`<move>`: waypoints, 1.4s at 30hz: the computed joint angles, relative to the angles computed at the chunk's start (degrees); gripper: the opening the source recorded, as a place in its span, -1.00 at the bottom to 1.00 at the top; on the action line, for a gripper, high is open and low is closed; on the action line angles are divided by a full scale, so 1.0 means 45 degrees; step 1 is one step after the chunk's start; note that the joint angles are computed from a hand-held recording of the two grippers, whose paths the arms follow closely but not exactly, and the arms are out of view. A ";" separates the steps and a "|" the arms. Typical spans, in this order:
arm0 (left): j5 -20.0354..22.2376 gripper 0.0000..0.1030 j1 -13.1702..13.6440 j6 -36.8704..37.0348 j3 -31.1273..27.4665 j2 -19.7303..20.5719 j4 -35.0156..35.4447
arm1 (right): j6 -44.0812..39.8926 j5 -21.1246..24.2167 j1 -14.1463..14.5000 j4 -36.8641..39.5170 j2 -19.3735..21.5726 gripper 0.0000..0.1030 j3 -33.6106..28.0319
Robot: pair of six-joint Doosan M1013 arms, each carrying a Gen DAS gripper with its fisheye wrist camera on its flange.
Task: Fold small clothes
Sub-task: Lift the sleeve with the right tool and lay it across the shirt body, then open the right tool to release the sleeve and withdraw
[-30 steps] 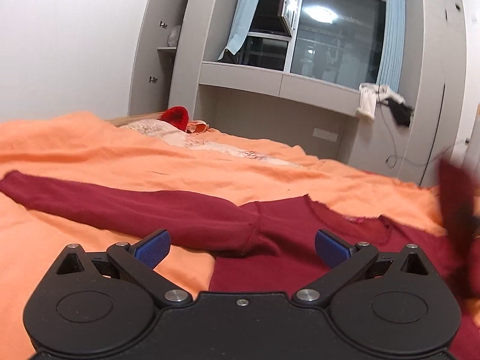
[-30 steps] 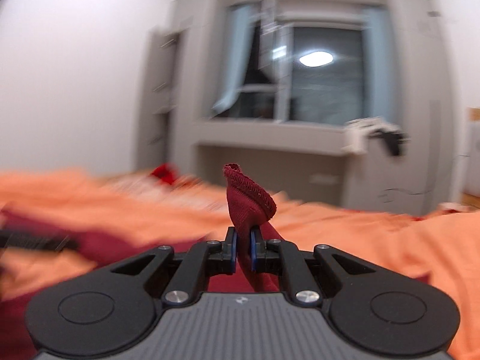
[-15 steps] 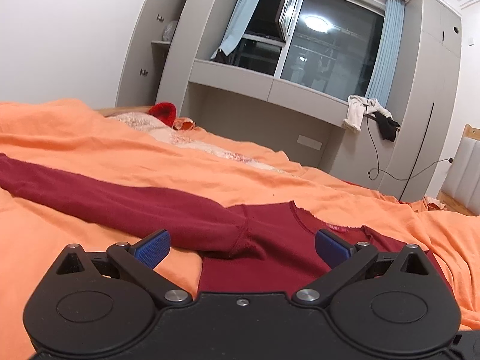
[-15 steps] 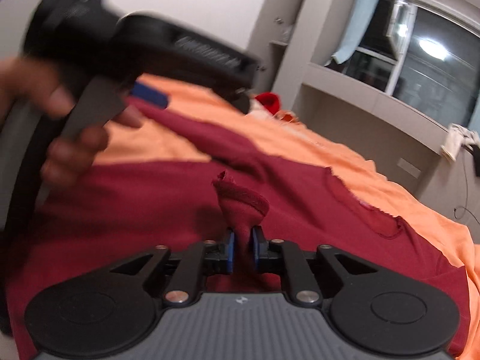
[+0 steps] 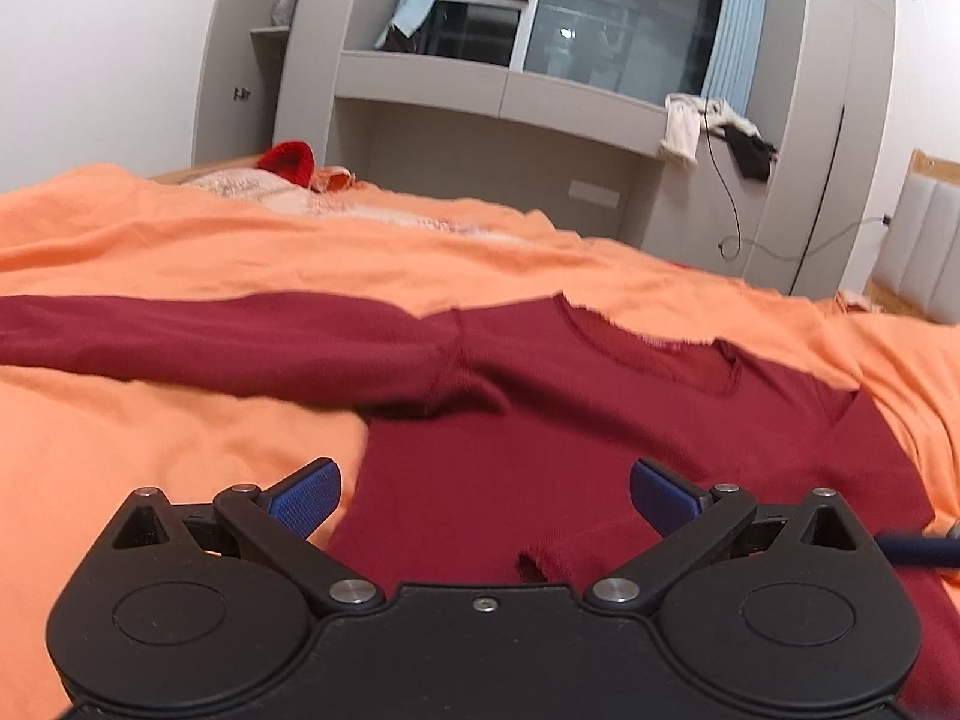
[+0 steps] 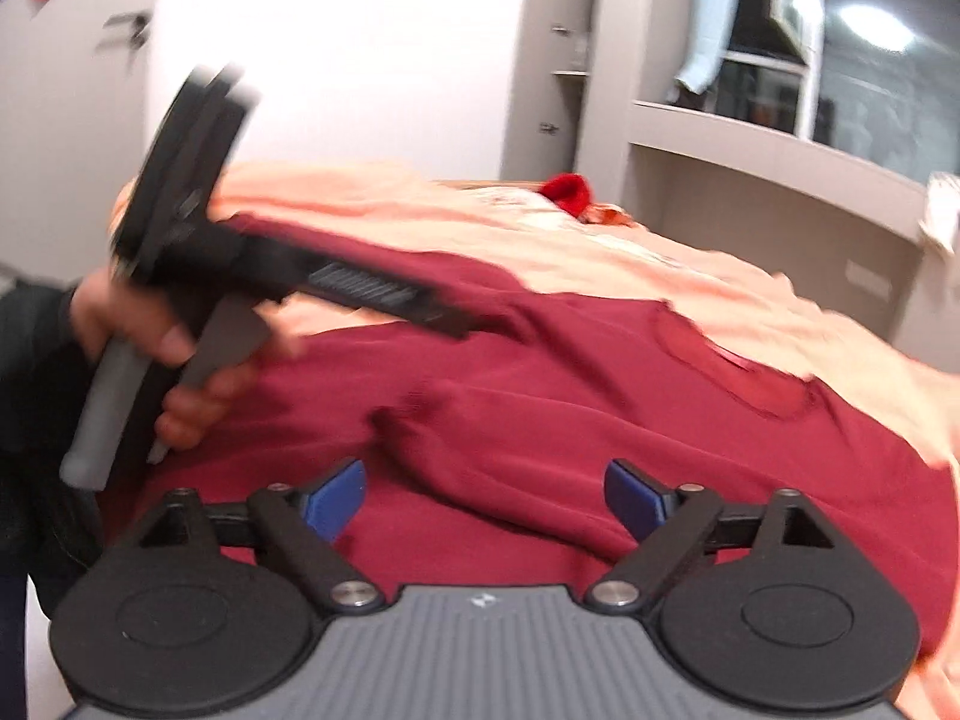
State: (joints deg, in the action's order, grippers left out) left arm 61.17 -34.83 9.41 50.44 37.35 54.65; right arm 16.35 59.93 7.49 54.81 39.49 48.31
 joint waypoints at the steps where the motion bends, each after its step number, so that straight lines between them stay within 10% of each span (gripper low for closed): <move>1: -0.0029 0.99 0.0009 0.0099 0.0013 -0.0008 -0.0113 | 0.0375 -0.0130 -0.0131 0.0059 0.0047 0.91 -0.0097; 7: 0.0393 0.99 0.0046 0.2195 -0.0688 0.0383 -0.1585 | 0.4470 -0.3398 -0.0447 -0.1060 0.0706 0.96 -0.0895; 13: 0.1342 0.99 -0.0215 0.4304 -0.1417 0.0884 -0.1557 | 1.0802 -0.3794 -0.0612 -0.3722 0.2516 0.56 -0.3688; 16: 0.1421 0.99 -0.0219 0.4755 -0.1465 0.0881 -0.1870 | 1.2356 -0.2525 -0.0750 -0.4009 0.3268 -0.22 -0.4977; 17: 0.1406 0.99 -0.0216 0.4897 -0.1433 0.0856 -0.1982 | 1.2981 -0.2283 -0.0713 -0.4533 0.3468 -0.79 -0.5375; 19: 0.1218 0.99 -0.0206 0.5028 -0.1237 0.0760 -0.2038 | 1.3060 -0.2744 -0.0829 -0.4082 0.3345 -0.83 -0.5023; 25: 0.0969 0.99 -0.0200 0.4959 -0.0976 0.0631 -0.2074 | 1.3215 -0.2383 -0.0950 -0.4235 0.3363 -0.75 -0.5178; 33: 0.0992 0.99 -0.0220 0.4915 -0.0962 0.0627 -0.2023 | 0.8576 -0.3392 -0.1105 -0.4388 0.1526 0.24 -0.2279; 42: 0.1431 0.99 -0.0280 0.4990 -0.1335 0.0878 -0.1791 | 0.4324 -0.5897 -0.0531 -0.5397 0.0498 0.14 0.0091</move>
State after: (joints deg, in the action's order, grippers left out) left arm 67.61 -36.09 31.86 44.43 41.30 46.59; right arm 35.81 33.39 5.11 30.52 41.74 48.71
